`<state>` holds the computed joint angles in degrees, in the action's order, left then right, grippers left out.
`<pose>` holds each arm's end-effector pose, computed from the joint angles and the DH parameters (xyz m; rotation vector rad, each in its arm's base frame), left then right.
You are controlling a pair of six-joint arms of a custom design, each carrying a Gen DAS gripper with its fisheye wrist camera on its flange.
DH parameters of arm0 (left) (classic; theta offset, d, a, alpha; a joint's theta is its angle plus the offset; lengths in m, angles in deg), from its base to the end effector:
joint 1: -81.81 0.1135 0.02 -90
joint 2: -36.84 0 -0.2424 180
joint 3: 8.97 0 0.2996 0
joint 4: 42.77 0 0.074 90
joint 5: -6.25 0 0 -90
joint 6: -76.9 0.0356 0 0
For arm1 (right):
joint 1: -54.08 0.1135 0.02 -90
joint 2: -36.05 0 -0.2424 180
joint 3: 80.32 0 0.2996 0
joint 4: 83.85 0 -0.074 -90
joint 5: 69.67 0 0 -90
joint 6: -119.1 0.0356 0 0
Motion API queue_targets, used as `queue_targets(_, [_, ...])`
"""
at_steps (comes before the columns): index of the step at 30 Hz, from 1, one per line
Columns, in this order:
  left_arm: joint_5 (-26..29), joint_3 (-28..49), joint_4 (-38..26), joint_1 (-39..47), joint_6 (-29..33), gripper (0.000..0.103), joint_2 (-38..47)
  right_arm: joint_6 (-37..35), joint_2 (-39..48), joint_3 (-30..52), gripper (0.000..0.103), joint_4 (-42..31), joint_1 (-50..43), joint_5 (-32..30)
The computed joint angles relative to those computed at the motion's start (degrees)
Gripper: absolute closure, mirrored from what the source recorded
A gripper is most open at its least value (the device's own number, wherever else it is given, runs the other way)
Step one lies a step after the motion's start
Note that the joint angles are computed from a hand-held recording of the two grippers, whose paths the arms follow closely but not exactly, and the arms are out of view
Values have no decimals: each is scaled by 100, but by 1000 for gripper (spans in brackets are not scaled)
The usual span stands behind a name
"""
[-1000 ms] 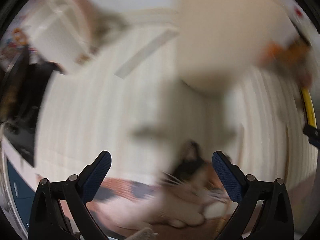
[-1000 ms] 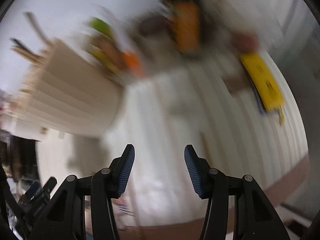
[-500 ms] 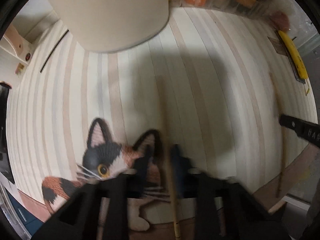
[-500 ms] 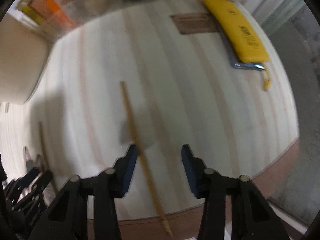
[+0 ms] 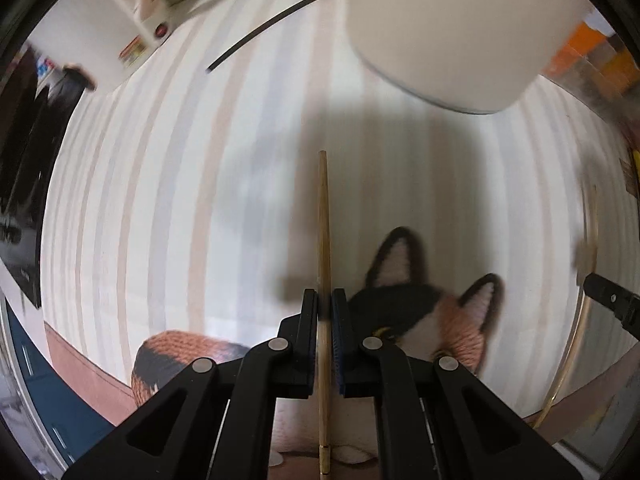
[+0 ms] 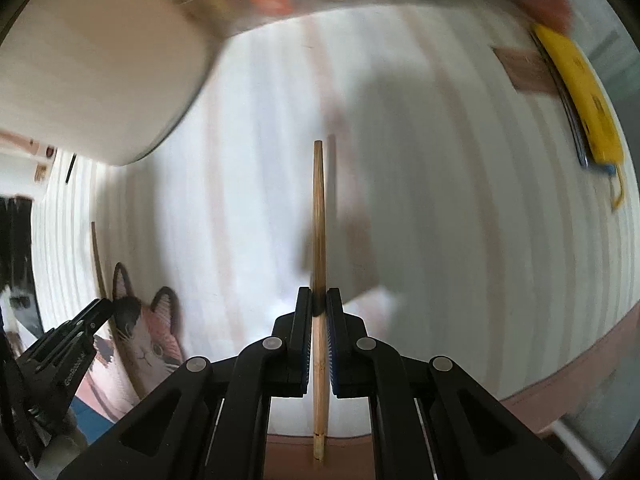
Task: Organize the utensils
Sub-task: 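Grasp a wooden chopstick with the left tool while the right tool grasps another wooden one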
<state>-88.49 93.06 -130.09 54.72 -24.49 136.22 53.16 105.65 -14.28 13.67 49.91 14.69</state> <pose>0.3298 -0.1654 0.2575 0.4075 2.9982 0.0718 0.2417 -0.0141 0.2129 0.7475 2.9941 0.1682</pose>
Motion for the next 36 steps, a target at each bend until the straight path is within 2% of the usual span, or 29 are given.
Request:
queue_targets(5, [20,-7,43,130,132,98,1,43,714,532,96,-53,530,306])
queue_targets(8, [-15,-289,53,-100,-22,98,-250,-14,992,677,96,-99,630,438])
queue_targets(11, [-45,-422,83,-259,-122,98,-324,561,1391,874,96,31,1205,412])
queue_targets(19, [-14,-307,128,-254,-156,98,-178,727,1943,1286,94,-14,1551,599])
queue_targets(20, [-13,-318,119,-233,-134,98,-192,815,1809,1133,94,2,1639,599])
queue_targets(25, [-28,-348,189,-176,-66,98,-175,1046,2091,1421,94,6,1825,564])
queue_targets(27, [-37,-310,204,-167,-37,98,-132,883,1865,1184,94,11,1681,582])
queue_targets(36, [-195,-290,276,-228,36,98,-60,711,1647,1210,93,-258,1467,639])
